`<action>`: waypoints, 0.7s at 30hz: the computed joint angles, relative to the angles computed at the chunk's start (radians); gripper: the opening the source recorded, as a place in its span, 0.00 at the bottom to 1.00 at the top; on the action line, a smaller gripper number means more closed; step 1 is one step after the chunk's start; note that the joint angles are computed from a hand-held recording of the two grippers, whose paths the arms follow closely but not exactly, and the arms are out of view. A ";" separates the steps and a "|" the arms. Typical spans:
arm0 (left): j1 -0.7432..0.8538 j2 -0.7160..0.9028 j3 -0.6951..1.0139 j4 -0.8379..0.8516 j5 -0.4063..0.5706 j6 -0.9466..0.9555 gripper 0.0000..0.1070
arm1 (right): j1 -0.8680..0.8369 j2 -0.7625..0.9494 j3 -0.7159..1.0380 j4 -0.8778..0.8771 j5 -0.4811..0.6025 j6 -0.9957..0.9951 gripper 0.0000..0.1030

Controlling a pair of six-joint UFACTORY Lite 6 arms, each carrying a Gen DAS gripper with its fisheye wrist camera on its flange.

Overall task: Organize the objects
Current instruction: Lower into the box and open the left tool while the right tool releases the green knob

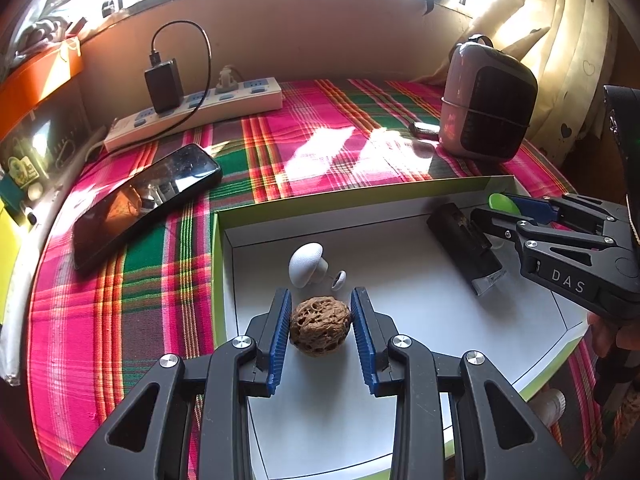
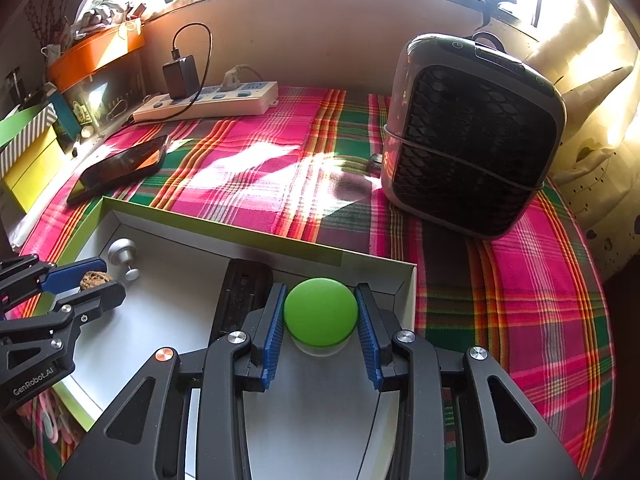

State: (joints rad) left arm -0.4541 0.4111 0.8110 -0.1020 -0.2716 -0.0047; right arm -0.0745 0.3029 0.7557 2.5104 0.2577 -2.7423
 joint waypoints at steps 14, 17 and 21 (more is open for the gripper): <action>0.014 -0.006 -0.008 0.100 -0.002 -0.103 0.29 | -0.007 -0.025 -0.021 -0.004 0.012 0.012 0.43; 0.013 -0.014 -0.016 0.110 -0.003 -0.116 0.30 | -0.008 -0.038 -0.035 0.001 0.019 0.005 0.45; 0.005 -0.030 -0.033 0.076 -0.006 -0.089 0.33 | -0.007 -0.055 -0.049 0.016 0.023 -0.007 0.46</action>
